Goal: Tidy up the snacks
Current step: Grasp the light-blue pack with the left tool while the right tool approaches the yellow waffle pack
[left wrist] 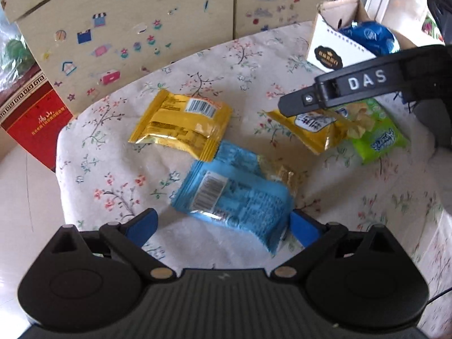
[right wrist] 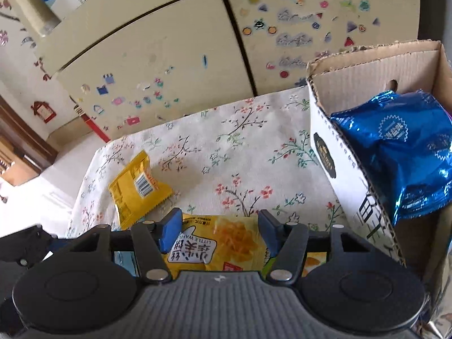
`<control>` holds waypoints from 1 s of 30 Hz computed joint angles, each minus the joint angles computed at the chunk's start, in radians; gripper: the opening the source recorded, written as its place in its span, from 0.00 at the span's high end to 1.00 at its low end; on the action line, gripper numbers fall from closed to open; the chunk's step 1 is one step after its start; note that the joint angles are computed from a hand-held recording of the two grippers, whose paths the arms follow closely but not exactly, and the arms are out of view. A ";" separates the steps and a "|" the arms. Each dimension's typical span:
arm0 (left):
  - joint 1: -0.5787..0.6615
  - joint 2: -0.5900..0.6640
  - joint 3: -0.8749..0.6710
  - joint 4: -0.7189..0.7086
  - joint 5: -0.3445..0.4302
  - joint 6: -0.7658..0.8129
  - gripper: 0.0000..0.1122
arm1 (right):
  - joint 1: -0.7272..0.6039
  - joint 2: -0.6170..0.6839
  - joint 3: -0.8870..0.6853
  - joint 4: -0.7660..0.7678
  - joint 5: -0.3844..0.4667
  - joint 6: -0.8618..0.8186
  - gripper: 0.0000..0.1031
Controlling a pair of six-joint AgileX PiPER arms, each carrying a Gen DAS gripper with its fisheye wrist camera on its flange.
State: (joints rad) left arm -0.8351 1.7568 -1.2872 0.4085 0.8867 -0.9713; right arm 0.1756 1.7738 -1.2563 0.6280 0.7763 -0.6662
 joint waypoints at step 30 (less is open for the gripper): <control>0.082 0.106 -0.188 -0.010 0.107 -0.161 0.12 | 0.006 -0.258 0.208 -0.165 0.221 -0.060 0.20</control>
